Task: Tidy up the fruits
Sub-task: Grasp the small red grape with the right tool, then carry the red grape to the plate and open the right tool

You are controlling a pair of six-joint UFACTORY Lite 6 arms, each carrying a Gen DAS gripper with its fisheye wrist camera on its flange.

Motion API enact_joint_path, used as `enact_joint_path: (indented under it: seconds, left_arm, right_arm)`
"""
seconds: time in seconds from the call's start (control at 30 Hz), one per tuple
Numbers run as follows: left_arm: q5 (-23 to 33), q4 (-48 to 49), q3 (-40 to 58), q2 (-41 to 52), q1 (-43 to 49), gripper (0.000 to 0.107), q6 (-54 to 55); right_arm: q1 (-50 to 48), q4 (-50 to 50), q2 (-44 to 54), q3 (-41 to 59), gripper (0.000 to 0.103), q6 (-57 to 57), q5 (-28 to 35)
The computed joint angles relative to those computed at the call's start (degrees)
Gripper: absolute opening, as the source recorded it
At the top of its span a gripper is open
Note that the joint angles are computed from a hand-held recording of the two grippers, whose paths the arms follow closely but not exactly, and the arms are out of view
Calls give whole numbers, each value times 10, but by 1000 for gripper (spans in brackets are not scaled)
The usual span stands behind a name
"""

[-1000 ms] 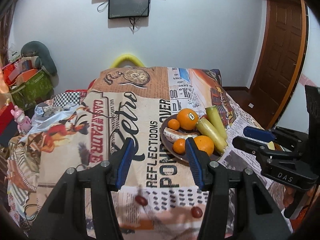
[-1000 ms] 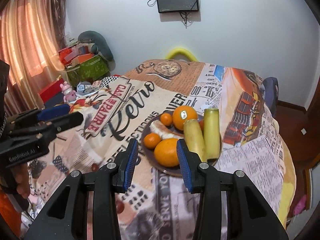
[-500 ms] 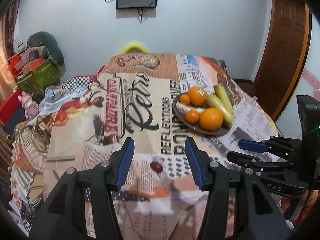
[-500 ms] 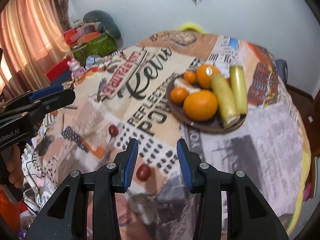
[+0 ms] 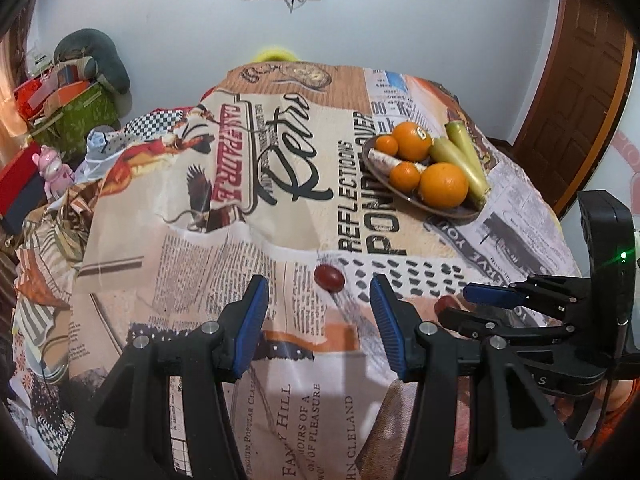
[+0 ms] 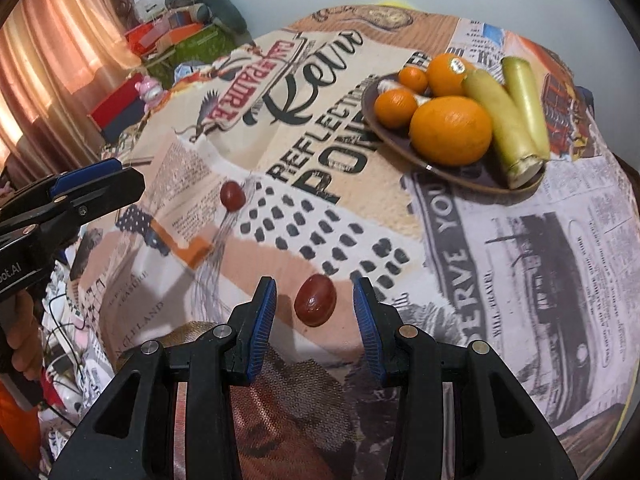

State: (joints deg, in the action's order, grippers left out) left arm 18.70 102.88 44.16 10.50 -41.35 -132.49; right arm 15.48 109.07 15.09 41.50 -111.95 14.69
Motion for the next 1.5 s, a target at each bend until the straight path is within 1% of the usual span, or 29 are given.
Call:
enact_joint_path:
  seconds: [0.03,0.07,0.13,0.23,0.47,0.6,0.67,0.77,0.83,0.97,1.13,1.2,1.27,1.4,1.5]
  left_arm:
    - [-2,7,0,4,2,52,-8]
    - [-6,19,1,10,5,52,-21]
    - [-12,34,2,18,9,52,-37]
    - [-18,48,10,34,14,52,-48]
    - [-33,96,28,67,21,52,-91]
    - [-41,131,53,96,25,52,-115]
    - [-42,133,71,115,29,52,-114]
    - [-56,162,103,149,42,46,-133]
    - [-65,166,122,169,48,44,-133]
    - [-82,169,159,213,58,36,-130]
    - [-80,175,184,242,59,35,-134]
    - [-79,175,192,249,58,28,-133]
    - [-73,152,197,253,57,24,-108]
    - [-81,189,195,249,65,23,-144]
    - [-76,161,193,243,61,23,-116]
  right_arm:
    - [1,6,6,2,35,-7,0]
    - [2,16,11,2,29,-17,-1]
    - [4,13,19,4,22,-17,2]
    - [0,32,17,-1,19,-40,6]
    - [-8,40,1,-5,18,-50,13]
    - [-19,32,-9,3,18,-42,16]
    - [-26,29,-12,8,18,-41,16]
    - [-34,32,-13,15,18,-46,13]
    - [-42,19,-7,23,18,-35,18]
    - [-58,-10,3,32,18,-8,37]
    - [-67,-7,14,37,18,-15,43]
    - [-73,-16,18,43,18,-7,46]
    - [-79,-21,20,45,18,-3,50]
    - [-89,-26,19,50,18,0,54]
    - [-99,-38,24,60,18,7,59]
